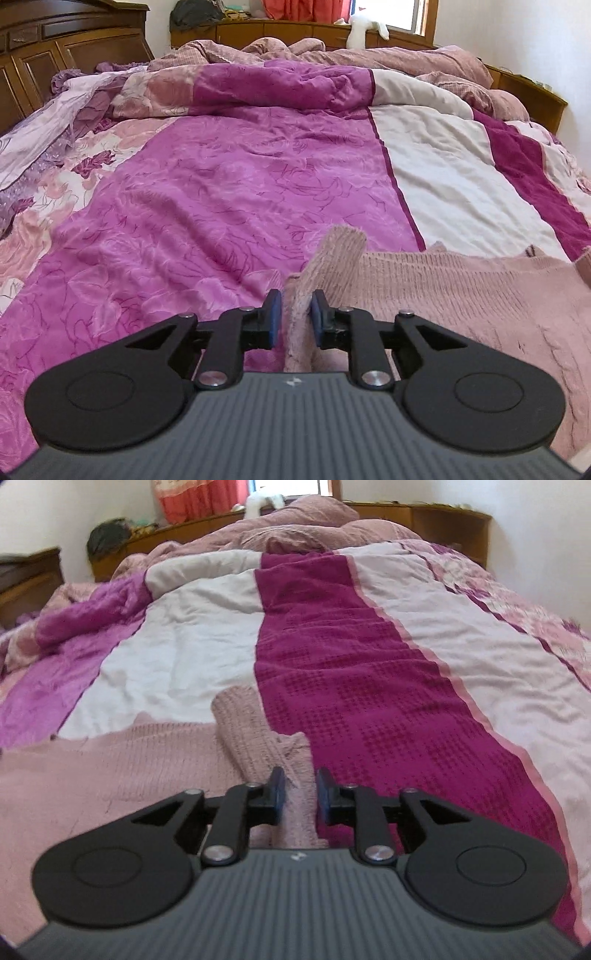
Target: Fold small clothes
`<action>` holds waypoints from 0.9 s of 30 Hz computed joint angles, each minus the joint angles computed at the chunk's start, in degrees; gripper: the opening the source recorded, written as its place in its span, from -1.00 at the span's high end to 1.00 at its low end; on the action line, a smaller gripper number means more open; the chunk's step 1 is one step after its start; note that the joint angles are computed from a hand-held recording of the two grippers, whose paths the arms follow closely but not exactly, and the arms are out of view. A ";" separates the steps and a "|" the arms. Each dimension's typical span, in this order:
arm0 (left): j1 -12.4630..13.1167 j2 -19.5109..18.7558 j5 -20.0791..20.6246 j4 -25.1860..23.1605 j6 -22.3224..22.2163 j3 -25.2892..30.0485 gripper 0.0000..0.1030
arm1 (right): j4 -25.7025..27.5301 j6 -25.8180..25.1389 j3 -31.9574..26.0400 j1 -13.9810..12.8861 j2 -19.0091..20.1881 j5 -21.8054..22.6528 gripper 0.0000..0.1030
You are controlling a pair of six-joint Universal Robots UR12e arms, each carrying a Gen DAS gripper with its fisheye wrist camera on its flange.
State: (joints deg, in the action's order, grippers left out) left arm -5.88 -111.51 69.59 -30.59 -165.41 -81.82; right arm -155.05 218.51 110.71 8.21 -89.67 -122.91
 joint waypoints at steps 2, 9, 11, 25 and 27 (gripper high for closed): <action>0.09 0.66 0.51 0.45 1.39 -0.60 0.56 | 0.21 0.84 -0.15 0.36 -0.13 -1.16 0.56; 0.49 3.64 -1.76 2.94 1.40 -2.99 0.56 | -8.35 -9.45 0.07 0.58 0.33 2.01 0.55; -0.18 4.39 -0.35 3.66 1.57 -3.50 0.56 | -8.95 -11.63 -0.05 -0.03 0.47 5.07 0.55; -2.44 -0.09 0.01 2.26 -1.42 -1.12 0.56 | -9.47 -8.48 -0.10 -2.04 2.76 5.56 0.57; -2.22 -1.22 1.24 2.11 -4.25 -0.48 0.56 | -9.44 -7.80 0.00 -2.07 2.92 5.32 0.58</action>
